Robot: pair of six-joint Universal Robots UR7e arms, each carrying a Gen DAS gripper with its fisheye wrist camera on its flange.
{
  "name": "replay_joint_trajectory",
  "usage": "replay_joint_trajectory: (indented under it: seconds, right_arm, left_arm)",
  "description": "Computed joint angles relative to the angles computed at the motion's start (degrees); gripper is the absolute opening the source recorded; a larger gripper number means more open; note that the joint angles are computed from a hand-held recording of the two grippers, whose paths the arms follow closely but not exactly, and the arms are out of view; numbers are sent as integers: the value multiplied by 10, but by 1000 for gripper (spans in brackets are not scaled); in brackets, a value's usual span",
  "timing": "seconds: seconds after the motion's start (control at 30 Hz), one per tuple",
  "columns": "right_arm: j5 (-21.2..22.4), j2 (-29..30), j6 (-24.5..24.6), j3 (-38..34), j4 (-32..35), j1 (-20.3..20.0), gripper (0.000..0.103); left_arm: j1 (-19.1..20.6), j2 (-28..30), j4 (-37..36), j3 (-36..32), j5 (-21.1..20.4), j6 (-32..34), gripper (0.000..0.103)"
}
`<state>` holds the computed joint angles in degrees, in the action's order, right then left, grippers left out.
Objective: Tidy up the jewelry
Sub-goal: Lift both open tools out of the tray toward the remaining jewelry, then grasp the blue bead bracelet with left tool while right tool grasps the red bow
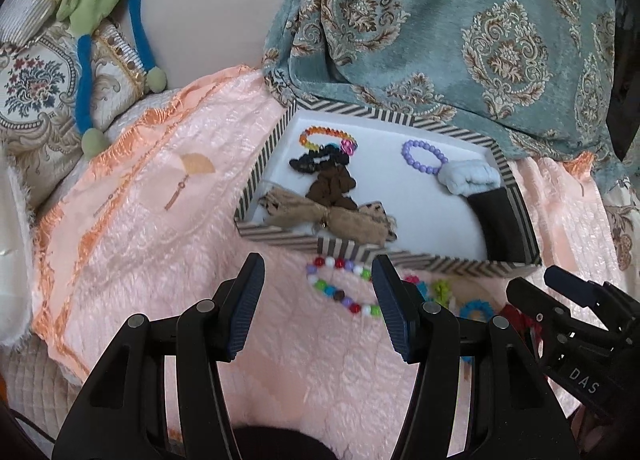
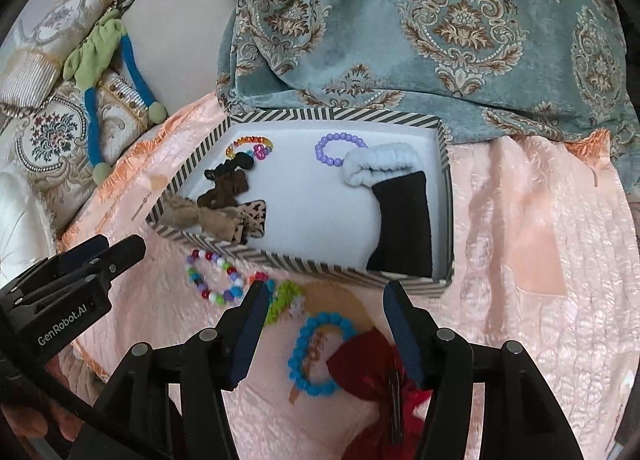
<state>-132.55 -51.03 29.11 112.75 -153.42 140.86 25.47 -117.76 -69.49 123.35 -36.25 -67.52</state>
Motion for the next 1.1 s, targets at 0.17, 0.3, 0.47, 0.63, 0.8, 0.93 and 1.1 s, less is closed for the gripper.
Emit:
replay_joint_trajectory:
  seconds: [0.17, 0.3, 0.47, 0.63, 0.8, 0.93, 1.1]
  right_arm:
    - [-5, -7, 5, 6, 13, 10, 58]
    - [-4, -13, 8, 10, 20, 13, 58]
    - [-16, -21, 19, 11, 48, 18, 58]
    - [-9, -31, 15, 17, 50, 15, 58]
    - [-14, -58, 8, 31, 54, 6, 58]
    - [-14, -78, 16, 47, 65, -10, 58]
    - [8, -90, 4, 61, 89, -20, 58]
  left_arm:
    - [-22, -13, 31, 3, -13, -28, 56]
    - [-28, -19, 42, 2, -26, -41, 56]
    - [-33, -24, 55, 7, -39, -52, 56]
    - [-31, -28, 52, 13, -52, -50, 56]
    - [-27, -36, 39, 14, -59, -40, 56]
    - [-18, -39, 9, 22, -75, -18, 56]
    - [-12, -34, -29, 35, -98, 14, 56]
